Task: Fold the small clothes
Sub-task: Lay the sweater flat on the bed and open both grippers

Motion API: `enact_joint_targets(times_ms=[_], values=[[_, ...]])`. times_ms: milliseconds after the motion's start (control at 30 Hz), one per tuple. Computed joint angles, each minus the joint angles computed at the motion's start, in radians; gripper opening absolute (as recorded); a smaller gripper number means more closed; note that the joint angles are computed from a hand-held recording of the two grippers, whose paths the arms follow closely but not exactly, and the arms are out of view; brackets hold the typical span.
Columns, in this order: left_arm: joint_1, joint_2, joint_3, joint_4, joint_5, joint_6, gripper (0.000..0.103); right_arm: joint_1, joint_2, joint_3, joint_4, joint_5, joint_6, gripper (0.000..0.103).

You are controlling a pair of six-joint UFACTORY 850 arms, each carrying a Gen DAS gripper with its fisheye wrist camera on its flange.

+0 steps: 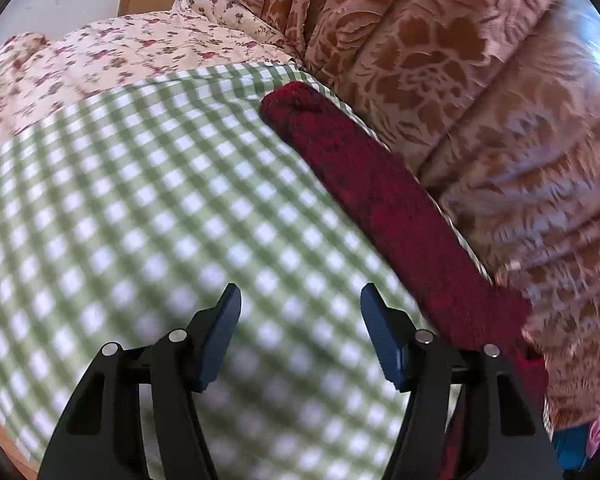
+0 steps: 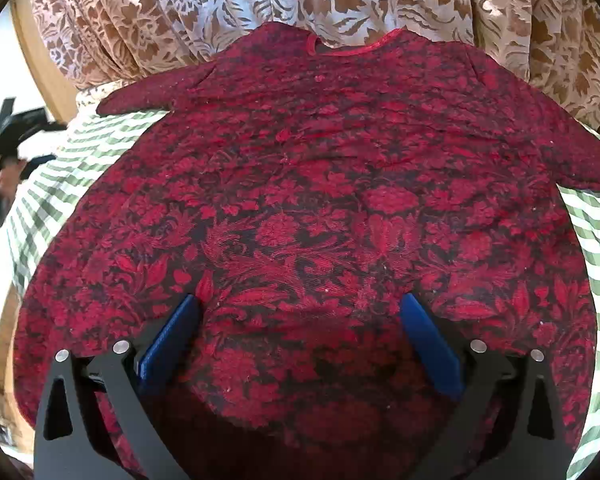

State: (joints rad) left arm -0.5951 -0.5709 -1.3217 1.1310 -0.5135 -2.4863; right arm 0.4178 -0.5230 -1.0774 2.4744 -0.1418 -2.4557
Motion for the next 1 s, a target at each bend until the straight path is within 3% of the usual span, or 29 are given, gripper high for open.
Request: enact_joint_targets(times_ms=[67,167,367,500,533,567,633,800,900,1000], values=[[0.029,-0.037,-0.037,-0.005,-0.007,0.019,0.061,-0.006,0.000,0.003,-0.042,-0.019,0.039,0.100],[0.071,-0.090,-0.084,0.004,0.029,0.027,0.061,0.000,-0.007,0.000,0.080,-0.028,-0.089,0.100],[0.144,-0.217,-0.241,-0.181,0.074,0.224,0.062,0.003,-0.010,0.003,0.160,-0.043,-0.170,0.100],[0.159,-0.273,-0.324,-0.205,0.024,0.275,0.062,0.002,-0.013,0.001,0.174,-0.049,-0.186,0.100],[0.163,-0.280,-0.337,-0.190,0.025,0.282,0.048,0.002,-0.014,0.001,0.180,-0.050,-0.191,0.100],[0.166,-0.280,-0.338,-0.174,0.037,0.284,0.027,0.002,-0.014,0.002,0.184,-0.051,-0.196,0.100],[0.168,-0.285,-0.353,-0.196,0.030,0.328,0.016,0.002,-0.014,0.001,0.190,-0.052,-0.202,0.100],[0.126,-0.211,-0.259,0.013,-0.026,0.098,0.011,0.004,-0.014,0.003,0.216,-0.052,-0.228,0.100],[0.064,-0.104,-0.121,0.142,-0.134,-0.148,0.010,0.004,-0.013,0.004,0.220,-0.054,-0.233,0.100],[0.012,-0.031,-0.022,0.164,-0.204,-0.283,0.010,0.003,-0.013,0.005,0.222,-0.058,-0.236,0.100]])
